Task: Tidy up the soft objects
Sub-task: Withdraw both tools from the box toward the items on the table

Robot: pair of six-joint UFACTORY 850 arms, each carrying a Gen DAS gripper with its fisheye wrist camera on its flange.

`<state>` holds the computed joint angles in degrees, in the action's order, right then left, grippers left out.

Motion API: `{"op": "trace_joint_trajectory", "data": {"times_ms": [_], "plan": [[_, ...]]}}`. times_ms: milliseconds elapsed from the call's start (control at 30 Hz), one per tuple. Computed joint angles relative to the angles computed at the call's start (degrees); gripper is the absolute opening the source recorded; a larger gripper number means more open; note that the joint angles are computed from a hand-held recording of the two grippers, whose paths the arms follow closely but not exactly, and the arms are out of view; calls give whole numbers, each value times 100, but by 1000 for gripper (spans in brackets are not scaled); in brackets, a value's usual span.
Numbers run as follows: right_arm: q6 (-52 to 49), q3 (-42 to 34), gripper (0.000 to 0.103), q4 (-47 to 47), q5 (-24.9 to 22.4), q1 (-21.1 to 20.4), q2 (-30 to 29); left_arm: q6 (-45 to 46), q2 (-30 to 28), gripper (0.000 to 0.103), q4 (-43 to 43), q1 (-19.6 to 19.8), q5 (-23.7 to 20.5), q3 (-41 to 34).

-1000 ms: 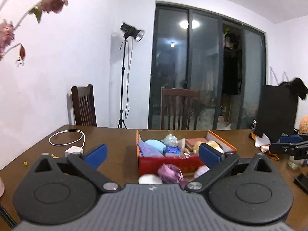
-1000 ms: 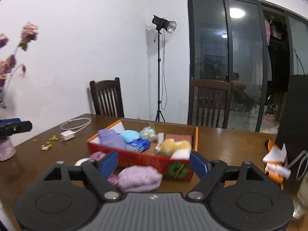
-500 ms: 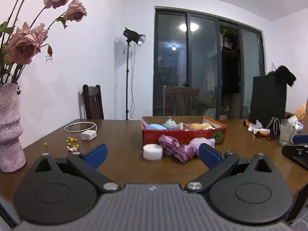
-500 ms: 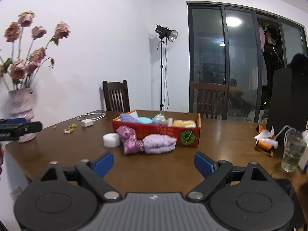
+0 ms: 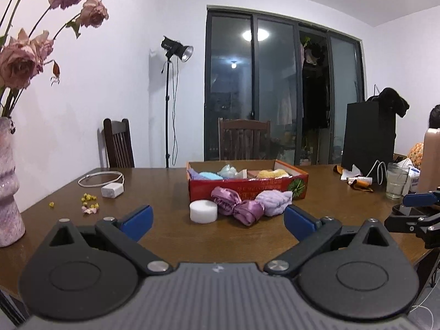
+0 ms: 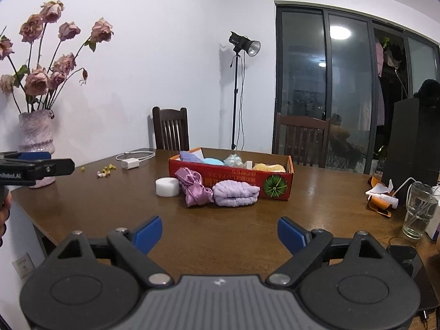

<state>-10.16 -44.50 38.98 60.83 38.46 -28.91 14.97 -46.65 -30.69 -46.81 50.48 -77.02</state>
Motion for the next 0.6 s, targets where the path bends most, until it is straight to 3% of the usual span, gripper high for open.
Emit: {"op": "trace_joint_trajectory", "data": {"times_ms": [333,600], "plan": [[558,-431,91,-497,-405,-380,-414,185,-498,103,-303,174,-768,-754],[878,-1232,86,-914,-1191,-861,-873,809,-1331,103,-834,418,-1820,-2230]]}}
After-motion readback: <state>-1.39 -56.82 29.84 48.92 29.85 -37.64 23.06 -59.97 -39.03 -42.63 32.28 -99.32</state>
